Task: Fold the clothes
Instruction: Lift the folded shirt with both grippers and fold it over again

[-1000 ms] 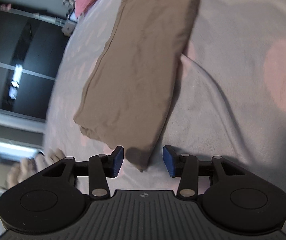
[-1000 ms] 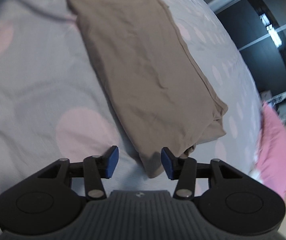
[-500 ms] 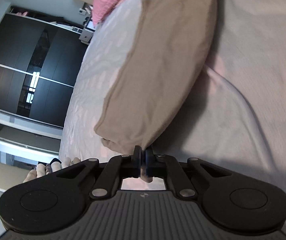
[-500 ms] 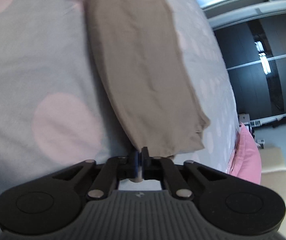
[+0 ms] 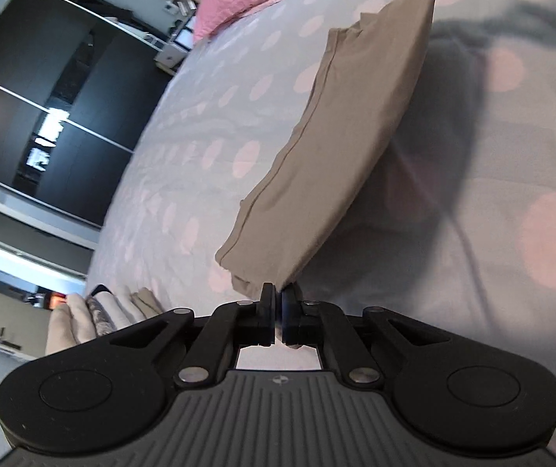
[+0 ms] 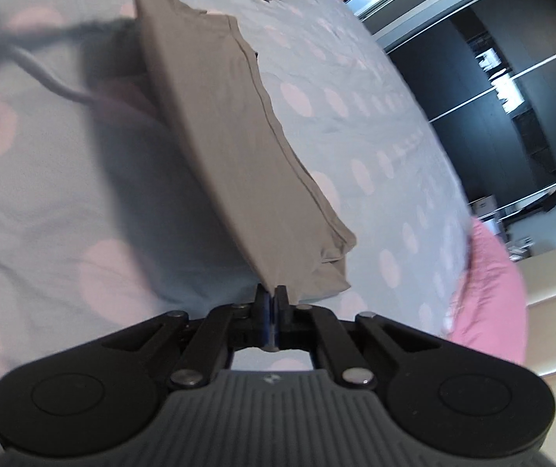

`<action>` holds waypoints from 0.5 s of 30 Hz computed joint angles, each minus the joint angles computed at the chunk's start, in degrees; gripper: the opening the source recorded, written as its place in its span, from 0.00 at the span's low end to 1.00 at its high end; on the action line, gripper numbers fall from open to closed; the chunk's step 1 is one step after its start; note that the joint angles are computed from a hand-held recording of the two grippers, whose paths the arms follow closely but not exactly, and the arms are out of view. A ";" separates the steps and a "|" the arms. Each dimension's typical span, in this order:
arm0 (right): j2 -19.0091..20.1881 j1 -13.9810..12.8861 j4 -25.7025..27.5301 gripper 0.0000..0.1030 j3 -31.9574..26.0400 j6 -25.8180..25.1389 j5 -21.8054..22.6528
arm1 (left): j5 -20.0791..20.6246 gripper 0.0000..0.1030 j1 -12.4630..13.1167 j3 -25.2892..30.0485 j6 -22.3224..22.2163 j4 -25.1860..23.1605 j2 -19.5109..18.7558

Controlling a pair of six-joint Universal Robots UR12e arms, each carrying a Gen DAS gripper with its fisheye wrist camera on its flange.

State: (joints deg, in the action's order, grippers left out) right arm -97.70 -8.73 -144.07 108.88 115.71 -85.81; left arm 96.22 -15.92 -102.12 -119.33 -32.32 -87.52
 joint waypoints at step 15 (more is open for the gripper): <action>-6.92 0.11 23.43 0.02 1.81 -2.33 1.17 | -6.06 0.01 1.74 0.42 -3.90 -25.19 6.20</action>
State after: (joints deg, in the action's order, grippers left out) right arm -104.62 -8.62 -120.63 110.69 113.38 -84.64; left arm 90.16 -14.18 -101.70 -123.23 -57.51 -81.33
